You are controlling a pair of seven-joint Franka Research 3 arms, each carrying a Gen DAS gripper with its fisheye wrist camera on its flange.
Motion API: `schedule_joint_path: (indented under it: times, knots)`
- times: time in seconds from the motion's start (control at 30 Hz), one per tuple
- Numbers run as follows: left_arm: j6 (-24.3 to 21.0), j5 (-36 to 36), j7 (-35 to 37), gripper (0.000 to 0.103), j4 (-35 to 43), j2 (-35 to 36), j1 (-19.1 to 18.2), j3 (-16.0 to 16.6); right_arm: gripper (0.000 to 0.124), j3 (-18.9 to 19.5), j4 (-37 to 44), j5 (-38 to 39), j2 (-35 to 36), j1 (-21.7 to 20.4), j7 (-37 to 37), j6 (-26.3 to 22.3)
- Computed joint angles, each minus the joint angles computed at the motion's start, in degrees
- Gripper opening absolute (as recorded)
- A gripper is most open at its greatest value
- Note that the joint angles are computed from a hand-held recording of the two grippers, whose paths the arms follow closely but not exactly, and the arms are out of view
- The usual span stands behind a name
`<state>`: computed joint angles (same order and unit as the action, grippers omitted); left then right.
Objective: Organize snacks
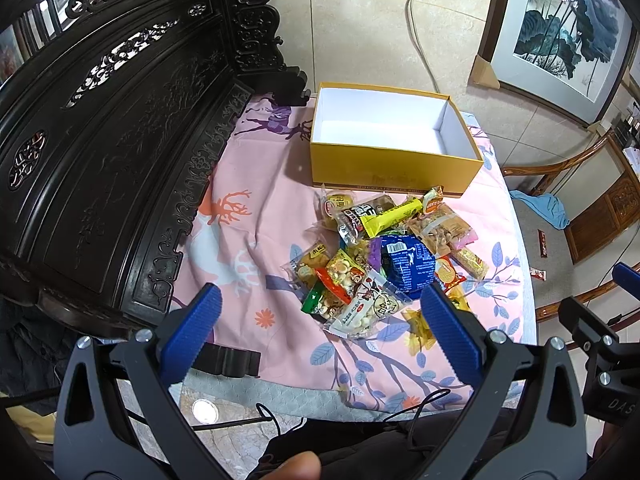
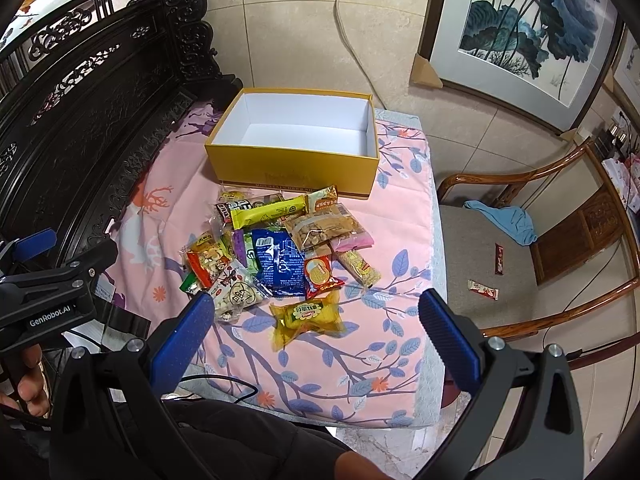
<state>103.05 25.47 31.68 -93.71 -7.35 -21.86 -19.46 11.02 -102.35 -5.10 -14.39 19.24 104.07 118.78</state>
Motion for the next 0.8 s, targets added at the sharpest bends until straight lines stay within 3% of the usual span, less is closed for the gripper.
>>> schedule_joint_path:
  times: [0.8]
  knots:
    - [0.3, -0.2, -0.5, 0.101, -1.2, -0.5, -0.4, -0.3, 0.102, -0.1, -0.2, -0.1, 0.1, 0.0, 0.0, 0.2]
